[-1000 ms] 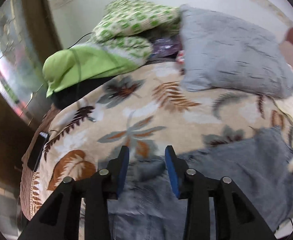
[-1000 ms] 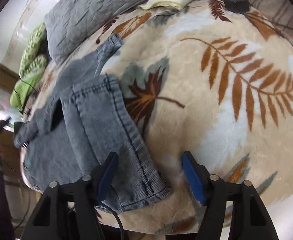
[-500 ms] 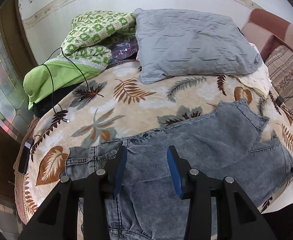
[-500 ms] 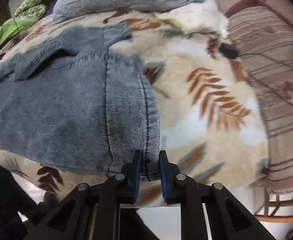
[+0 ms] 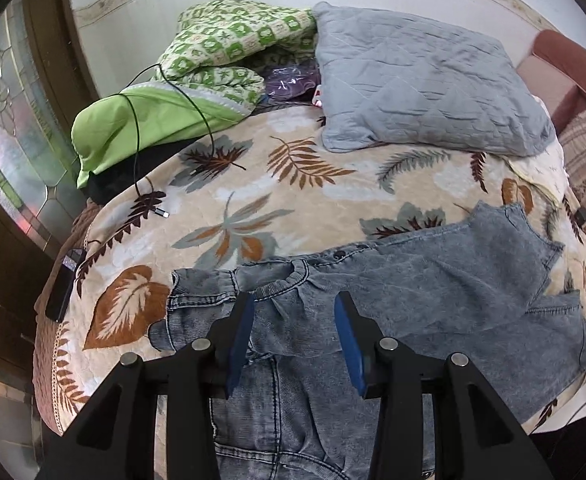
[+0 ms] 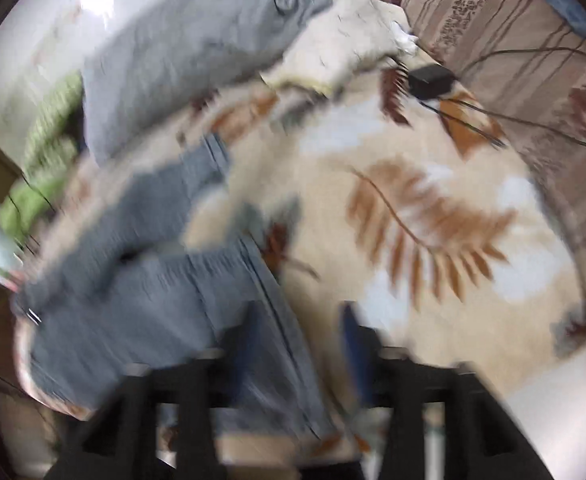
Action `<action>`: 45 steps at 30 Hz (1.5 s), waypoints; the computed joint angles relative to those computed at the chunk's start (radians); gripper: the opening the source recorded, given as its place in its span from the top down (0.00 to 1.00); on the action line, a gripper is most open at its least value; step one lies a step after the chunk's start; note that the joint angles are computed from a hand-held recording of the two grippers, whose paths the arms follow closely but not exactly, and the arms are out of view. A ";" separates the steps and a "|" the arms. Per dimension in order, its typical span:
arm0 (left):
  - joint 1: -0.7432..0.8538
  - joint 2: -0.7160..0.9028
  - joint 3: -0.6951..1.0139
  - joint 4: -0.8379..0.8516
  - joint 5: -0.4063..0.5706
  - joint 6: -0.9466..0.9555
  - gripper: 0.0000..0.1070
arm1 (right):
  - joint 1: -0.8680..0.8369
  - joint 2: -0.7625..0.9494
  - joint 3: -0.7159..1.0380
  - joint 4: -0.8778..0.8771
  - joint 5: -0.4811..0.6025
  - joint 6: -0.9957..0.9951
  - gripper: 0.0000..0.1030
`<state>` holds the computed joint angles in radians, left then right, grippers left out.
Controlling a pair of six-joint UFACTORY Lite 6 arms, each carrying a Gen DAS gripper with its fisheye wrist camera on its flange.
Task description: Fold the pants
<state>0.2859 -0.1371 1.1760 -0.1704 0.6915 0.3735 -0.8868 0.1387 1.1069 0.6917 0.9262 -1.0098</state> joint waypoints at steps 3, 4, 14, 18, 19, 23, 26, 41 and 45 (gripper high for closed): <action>-0.021 -0.004 -0.001 0.015 0.007 -0.020 0.60 | 0.129 0.122 0.082 0.021 -0.016 0.089 0.37; -0.027 -0.003 0.000 0.022 0.008 -0.025 0.60 | 0.173 0.182 0.117 0.014 -0.032 0.119 0.38; -0.017 0.005 0.010 0.024 0.020 -0.030 0.59 | 0.447 0.090 -0.057 -0.139 -0.316 0.252 0.84; -0.009 -0.002 -0.003 0.020 0.016 -0.016 0.59 | 0.474 -0.092 -0.142 -0.202 -0.417 0.297 0.85; -0.006 -0.003 -0.005 0.018 0.013 -0.013 0.59 | 0.460 -0.133 -0.148 -0.200 -0.421 0.302 0.85; 0.020 0.032 0.006 0.035 -0.015 -0.031 0.59 | 0.437 -0.203 -0.168 -0.238 -0.517 0.369 0.86; 0.049 0.084 0.029 0.068 -0.049 -0.073 0.59 | 0.472 -0.067 -0.132 -0.358 -0.633 0.545 0.86; 0.335 0.642 0.668 0.012 0.154 -0.044 0.29 | 0.423 0.224 0.256 0.038 -0.410 0.302 0.46; 0.307 0.964 1.045 0.011 0.383 -0.110 0.27 | 0.507 0.342 0.447 0.010 -0.329 0.388 0.42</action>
<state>0.5934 0.8266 2.2210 -0.1589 1.0743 0.2639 -0.3795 0.4803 1.5534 0.7020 0.5968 -0.6219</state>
